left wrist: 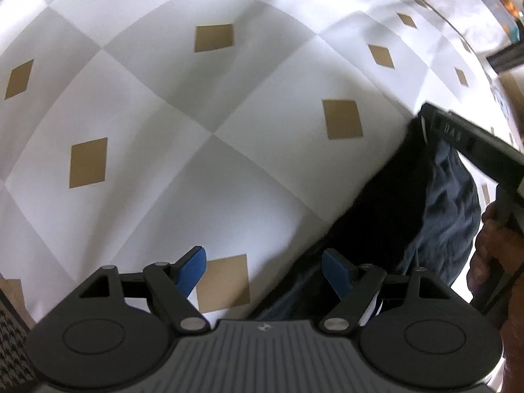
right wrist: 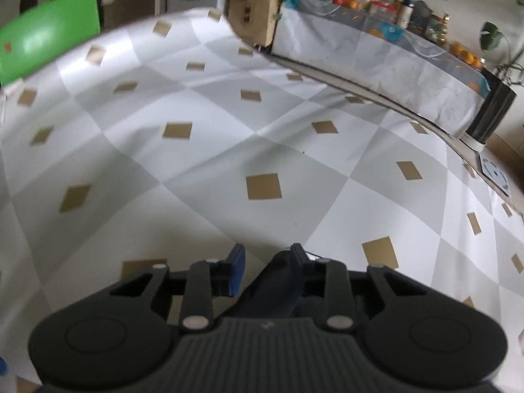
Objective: Fold clothes
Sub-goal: 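Lift the gripped edge and fold the T-shirt in half with the right gripper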
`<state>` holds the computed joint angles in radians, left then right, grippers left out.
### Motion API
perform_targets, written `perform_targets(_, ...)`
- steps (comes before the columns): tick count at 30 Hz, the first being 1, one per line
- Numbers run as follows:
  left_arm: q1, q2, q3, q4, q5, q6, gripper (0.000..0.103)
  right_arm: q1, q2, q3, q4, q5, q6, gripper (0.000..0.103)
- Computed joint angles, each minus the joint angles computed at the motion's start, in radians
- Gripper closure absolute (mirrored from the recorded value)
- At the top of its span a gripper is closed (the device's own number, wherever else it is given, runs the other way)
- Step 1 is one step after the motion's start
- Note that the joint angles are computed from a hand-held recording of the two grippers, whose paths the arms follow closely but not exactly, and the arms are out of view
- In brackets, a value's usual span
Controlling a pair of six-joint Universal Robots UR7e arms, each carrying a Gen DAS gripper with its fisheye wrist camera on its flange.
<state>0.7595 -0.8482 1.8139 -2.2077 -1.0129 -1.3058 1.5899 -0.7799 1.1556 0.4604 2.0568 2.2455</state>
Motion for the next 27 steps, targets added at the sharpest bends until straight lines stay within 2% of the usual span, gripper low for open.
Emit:
perform_targets(5, 0.004, 0.008, -0.005, -0.009, -0.016, 0.005, 0.025, 0.006, 0.049, -0.051, 0.017, 0.076, -0.116, 0.078)
perform_targets(11, 0.004, 0.021, -0.014, -0.015, -0.035, 0.019, 0.025, 0.004, 0.069, -0.073, 0.034, 0.114, -0.154, 0.091)
perform_targets(15, 0.005, 0.022, -0.014, -0.015, -0.043, 0.013, 0.025, -0.008, 0.031, -0.024, -0.028, 0.086, -0.082, 0.094)
perform_targets(19, 0.006, 0.022, -0.012, -0.018, -0.048, 0.009, 0.025, -0.031, -0.071, 0.116, -0.2, -0.008, 0.075, 0.095)
perform_targets(23, -0.001, 0.018, -0.01, -0.012, -0.027, -0.001, 0.025, -0.048, -0.123, 0.205, -0.347, -0.061, 0.157, 0.095)
perform_targets(27, -0.001, 0.015, -0.007, -0.009, -0.022, -0.01, 0.025, -0.06, -0.086, 0.156, -0.307, -0.082, 0.23, 0.094)
